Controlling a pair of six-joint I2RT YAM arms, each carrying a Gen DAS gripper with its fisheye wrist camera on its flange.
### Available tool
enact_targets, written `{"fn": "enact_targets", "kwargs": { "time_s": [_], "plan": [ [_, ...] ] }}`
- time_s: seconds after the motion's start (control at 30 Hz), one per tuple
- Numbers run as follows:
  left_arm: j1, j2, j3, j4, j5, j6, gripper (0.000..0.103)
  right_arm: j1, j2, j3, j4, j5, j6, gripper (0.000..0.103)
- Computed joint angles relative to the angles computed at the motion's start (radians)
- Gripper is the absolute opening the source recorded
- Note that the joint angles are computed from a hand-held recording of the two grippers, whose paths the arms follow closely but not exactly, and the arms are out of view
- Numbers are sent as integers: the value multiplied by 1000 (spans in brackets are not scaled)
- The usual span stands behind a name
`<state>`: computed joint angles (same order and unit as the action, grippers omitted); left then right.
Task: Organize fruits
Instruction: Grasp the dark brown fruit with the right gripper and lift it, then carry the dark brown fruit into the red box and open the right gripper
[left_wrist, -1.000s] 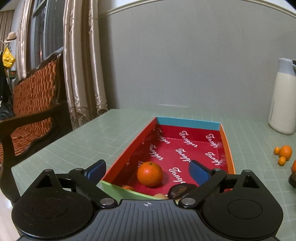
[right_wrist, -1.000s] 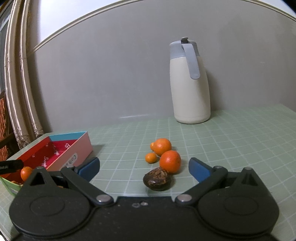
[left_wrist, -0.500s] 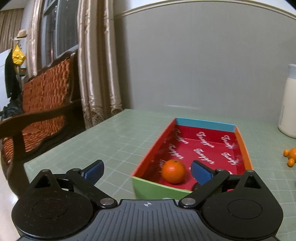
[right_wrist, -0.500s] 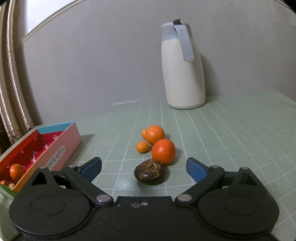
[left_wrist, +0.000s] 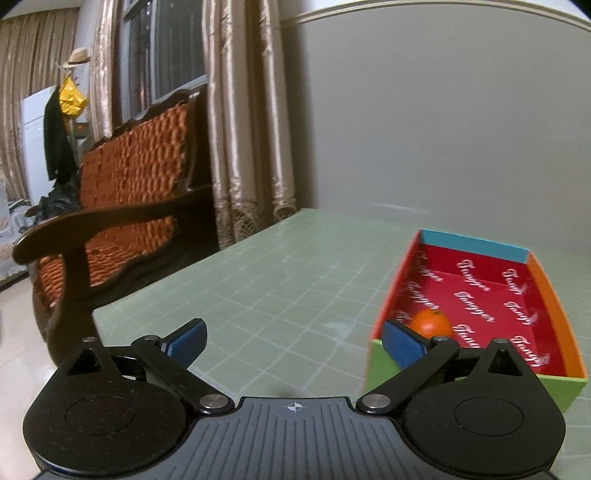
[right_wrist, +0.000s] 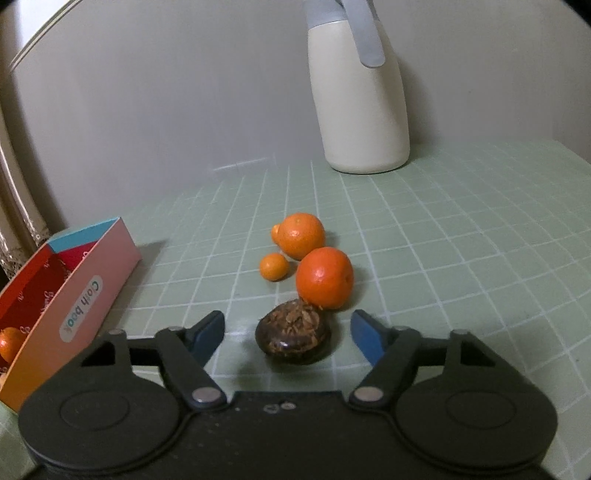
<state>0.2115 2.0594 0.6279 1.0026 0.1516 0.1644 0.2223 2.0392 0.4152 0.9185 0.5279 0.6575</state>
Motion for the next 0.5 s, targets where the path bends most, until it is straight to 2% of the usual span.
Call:
{"fn": "enact_targets", "kwargs": {
  "time_s": [0.07, 0.13, 0.23, 0.5],
  "plan": [
    [16, 5, 11, -9, 2, -3, 100, 8, 4, 15, -20, 12, -15, 50],
    [34, 8, 25, -27, 8, -8, 100, 15, 8, 15, -15, 18, -26, 43],
    [57, 14, 50, -60, 16, -22, 100, 21, 7, 14, -4, 15, -50, 43],
    [115, 24, 78, -95, 32, -41, 100, 95, 21, -24, 183, 46, -122, 43]
  ]
}}
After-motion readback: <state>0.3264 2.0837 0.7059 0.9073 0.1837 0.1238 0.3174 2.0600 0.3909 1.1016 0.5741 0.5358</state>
